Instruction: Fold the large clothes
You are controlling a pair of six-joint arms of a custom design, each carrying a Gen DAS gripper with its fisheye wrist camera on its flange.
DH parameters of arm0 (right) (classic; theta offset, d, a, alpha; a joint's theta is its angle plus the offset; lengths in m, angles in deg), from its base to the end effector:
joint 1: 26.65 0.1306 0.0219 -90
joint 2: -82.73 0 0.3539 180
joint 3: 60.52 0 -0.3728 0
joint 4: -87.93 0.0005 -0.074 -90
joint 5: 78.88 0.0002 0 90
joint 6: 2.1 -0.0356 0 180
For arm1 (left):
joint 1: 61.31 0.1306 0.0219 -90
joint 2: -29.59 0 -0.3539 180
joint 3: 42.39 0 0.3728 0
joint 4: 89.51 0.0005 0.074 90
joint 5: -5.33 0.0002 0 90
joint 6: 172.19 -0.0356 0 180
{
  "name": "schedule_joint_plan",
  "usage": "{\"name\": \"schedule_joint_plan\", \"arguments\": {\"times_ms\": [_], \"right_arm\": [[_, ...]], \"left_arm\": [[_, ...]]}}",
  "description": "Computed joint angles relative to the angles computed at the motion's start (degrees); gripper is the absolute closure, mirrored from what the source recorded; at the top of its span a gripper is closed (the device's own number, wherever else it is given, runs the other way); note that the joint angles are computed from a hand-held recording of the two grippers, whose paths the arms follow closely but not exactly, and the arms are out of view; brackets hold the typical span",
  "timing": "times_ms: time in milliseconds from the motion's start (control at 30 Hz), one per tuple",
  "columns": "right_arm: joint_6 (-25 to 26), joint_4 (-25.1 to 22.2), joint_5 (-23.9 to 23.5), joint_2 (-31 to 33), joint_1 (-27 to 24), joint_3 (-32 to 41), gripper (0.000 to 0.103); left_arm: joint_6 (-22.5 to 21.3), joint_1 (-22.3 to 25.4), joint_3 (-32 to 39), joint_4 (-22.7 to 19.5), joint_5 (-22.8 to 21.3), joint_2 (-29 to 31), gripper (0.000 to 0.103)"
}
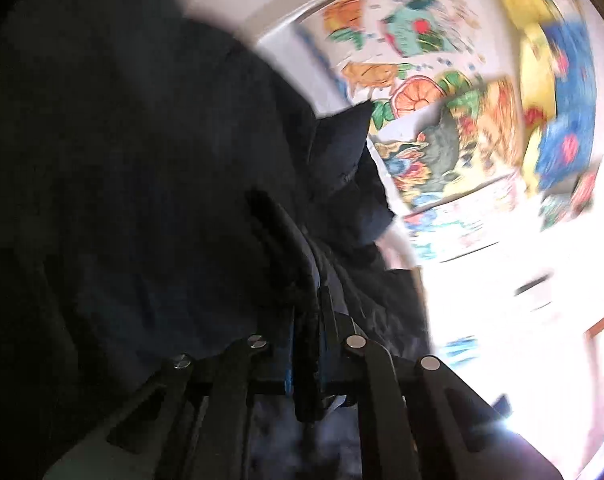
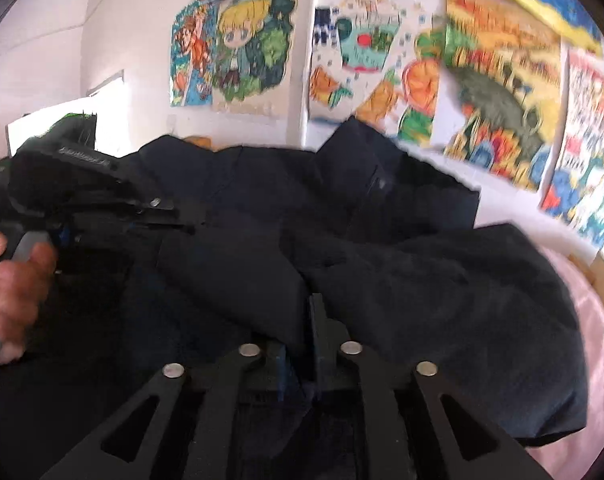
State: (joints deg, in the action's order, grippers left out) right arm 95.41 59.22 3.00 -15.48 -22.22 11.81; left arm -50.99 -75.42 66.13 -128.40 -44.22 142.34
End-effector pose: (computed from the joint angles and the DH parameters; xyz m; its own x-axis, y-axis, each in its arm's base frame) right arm 0.4232 0.0373 0.3519 -0.5864 -0.1752 -0.7908 -0.2661 0.9638 -0.0162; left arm 0.5802 -0.1702 0.3602 -0.9010 -0.1800 -0.3946 0.2081 0.6188 -0.7574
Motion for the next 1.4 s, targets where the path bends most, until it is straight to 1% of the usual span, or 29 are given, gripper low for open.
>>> {"name": "schedule_joint_plan", "arguments": {"times_ms": [33, 67, 100, 133, 167, 200, 233, 300, 367, 433, 467, 500, 533, 567, 600, 700, 767, 867, 933, 967, 1000, 1033, 1067, 1100, 1133, 1233, 1300, 1333, 1400], "right_arm": [[-0.35, -1.26, -0.91, -0.03, -0.42, 0.24, 0.082], [-0.63, -2.00, -1.57, -0.33, -0.80, 0.25, 0.073], [-1.04, -3.59, -3.71, -1.07, -1.83, 0.27, 0.060], [-1.26, -4.48, -6.30, -1.90, -3.02, -0.03, 0.050], [-1.67, -4.72, -8.61, -3.41, -4.53, -0.88, 0.026], [-2.17, -4.28, -9.97, -5.24, -5.96, -1.80, 0.018], [-2.38, -3.13, -11.34, -7.31, -7.68, -3.01, 0.018], [-2.49, -2.79, -11.00, -9.31, -10.58, -3.43, 0.018], [-4.20, -3.80, -9.12, -8.51, -13.29, -1.81, 0.018], [-4.96, -3.98, -4.98, -6.04, -14.80, -0.13, 0.018], [-4.42, -3.67, -2.81, -4.48, -15.28, 0.42, 0.020], [-3.85, -3.89, -0.17, -1.96, -15.78, 1.45, 0.032], [-3.89, -4.18, 1.06, -0.11, -16.14, 2.08, 0.040], [-4.19, -5.33, 1.82, 1.95, -16.58, 2.93, 0.049], [-4.79, -7.69, 2.22, 5.24, -17.22, 4.52, 0.054], [-5.93, -11.58, 0.23, 11.21, -18.96, 7.19, 0.056], [-6.20, -11.40, -1.19, 11.71, -19.68, 6.67, 0.056], [-4.74, -10.47, 0.13, 11.44, -19.37, 5.84, 0.055], [-4.54, -10.28, 0.72, 11.35, -19.28, 5.38, 0.055], [-4.44, -10.44, 0.74, 11.30, -19.38, 5.38, 0.054], [-4.49, -10.63, 0.47, 11.12, -19.57, 5.44, 0.053], [-4.64, -10.80, -0.41, 10.58, -20.06, 5.45, 0.051], [-4.77, -10.98, -2.18, 9.86, -20.80, 5.49, 0.041], [-4.90, -11.54, -4.58, 9.43, -21.65, 5.93, 0.029], [-5.14, -12.01, -6.44, 8.67, -22.27, 5.97, 0.026], [-3.64, -13.98, -13.49, 4.60, -24.56, 5.23, 0.021], [-2.36, -15.15, -16.28, 1.71, -25.31, 4.68, 0.017], [-1.42, -16.05, -18.73, -0.25, -26.13, 4.14, 0.015], [-0.51, -18.01, -22.09, -3.60, -26.95, 3.30, 0.006]], "left_arm": [[-3.03, -0.52, 0.76, -0.73, -3.53, -0.53, 0.097], [-6.99, -0.92, 2.28, -1.23, -7.73, -1.08, 0.097], [-8.70, -1.18, 2.48, -0.79, -9.97, -1.58, 0.098], [-11.43, -1.34, 3.39, -0.51, -13.60, -2.10, 0.098], [-12.97, -1.62, 3.88, 0.06, -15.93, -2.33, 0.098], [-15.35, -1.70, 5.02, 0.18, -18.29, -2.16, 0.098], [-16.89, -1.90, 6.27, -0.52, -19.91, -1.43, 0.098], [-19.49, -2.45, 8.34, -2.42, -24.96, 0.49, 0.098], [-21.95, -3.34, 8.59, -2.56, -29.53, 2.19, 0.097], [-24.35, -4.48, 6.54, -2.35, -34.08, 3.54, 0.097], [-25.10, -4.70, 6.32, -3.02, -35.58, 4.40, 0.097], [-25.92, -4.97, 4.23, -3.05, -37.95, 4.56, 0.097], [-26.05, -4.96, 4.28, -3.82, -39.13, 5.41, 0.097], [-25.86, -4.72, 3.61, -3.88, -39.47, 5.65, 0.097], [-25.01, -4.42, 3.41, -3.87, -39.28, 6.29, 0.097], [-24.42, -4.03, 4.20, -4.51, -39.25, 7.74, 0.096], [-24.92, -4.20, 4.78, -5.01, -40.17, 8.45, 0.096], [-24.76, -3.95, 5.29, -6.14, -39.96, 8.95, 0.092], [-20.82, -2.28, 4.34, -5.38, -34.39, 8.13, 0.091], [-18.12, -1.23, 4.31, -5.77, -31.17, 7.85, 0.088], [-14.89, 0.22, 4.39, -6.36, -27.22, 7.48, 0.081], [-13.16, 1.19, 3.97, -6.13, -24.77, 6.91, 0.064], [-11.77, 2.14, 2.55, -5.00, -23.17, 5.60, 0.054], [-10.82, 2.66, 0.52, -3.52, -22.88, 3.76, 0.040], [-10.31, 3.20, -1.25, -2.13, -22.45, 2.07, 0.031], [-10.95, 5.77, -9.12, 1.77, -18.90, -4.51, 0.022], [-9.95, 7.56, -14.66, 3.60, -18.01, -9.17, 0.017], [-9.58, 8.84, -16.84, 4.20, -17.53, -10.86, 0.017], [-7.25, 10.94, -19.70, 5.01, -17.51, -13.57, 0.017]]}}
